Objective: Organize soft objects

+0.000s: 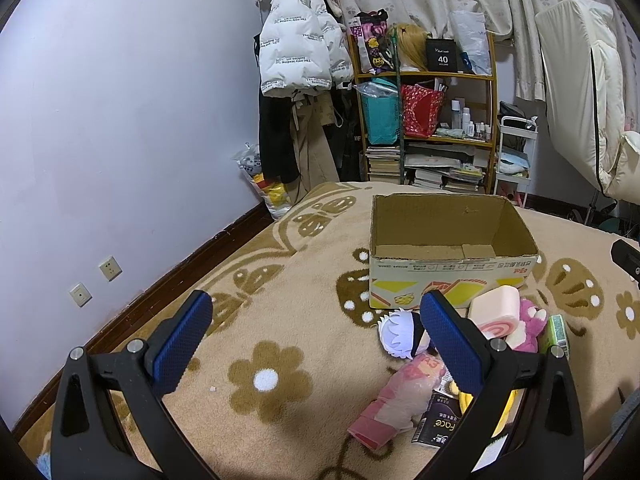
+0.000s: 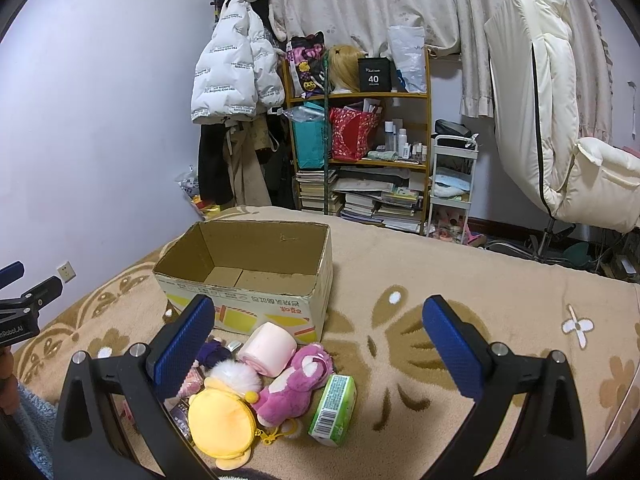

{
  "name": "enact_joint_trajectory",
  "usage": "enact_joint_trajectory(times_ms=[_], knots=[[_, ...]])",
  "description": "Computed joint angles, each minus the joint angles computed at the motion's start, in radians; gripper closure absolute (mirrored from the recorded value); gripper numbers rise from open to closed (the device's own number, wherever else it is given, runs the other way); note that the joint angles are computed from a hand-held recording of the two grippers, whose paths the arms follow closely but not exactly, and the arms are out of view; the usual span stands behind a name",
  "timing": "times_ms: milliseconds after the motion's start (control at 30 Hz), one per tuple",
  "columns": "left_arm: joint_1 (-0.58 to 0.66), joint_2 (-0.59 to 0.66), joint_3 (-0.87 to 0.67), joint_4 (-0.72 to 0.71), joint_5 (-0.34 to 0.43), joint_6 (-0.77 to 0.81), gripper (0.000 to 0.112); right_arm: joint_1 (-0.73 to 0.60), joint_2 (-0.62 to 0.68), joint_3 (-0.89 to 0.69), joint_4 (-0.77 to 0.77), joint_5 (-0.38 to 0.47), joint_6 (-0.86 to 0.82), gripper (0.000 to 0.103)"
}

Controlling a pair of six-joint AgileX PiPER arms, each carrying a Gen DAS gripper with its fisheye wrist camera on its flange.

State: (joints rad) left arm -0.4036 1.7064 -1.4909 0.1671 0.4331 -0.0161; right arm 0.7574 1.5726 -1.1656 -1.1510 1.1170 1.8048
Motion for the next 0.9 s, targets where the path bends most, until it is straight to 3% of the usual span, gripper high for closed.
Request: enact_joint_trajectory(times_ms=[900], knots=[[0.016, 0.004, 0.016, -0.007, -0.015, 0.011, 0.010, -0.005, 0.000, 0.002, 0.001, -0.008, 0.002, 0.000]])
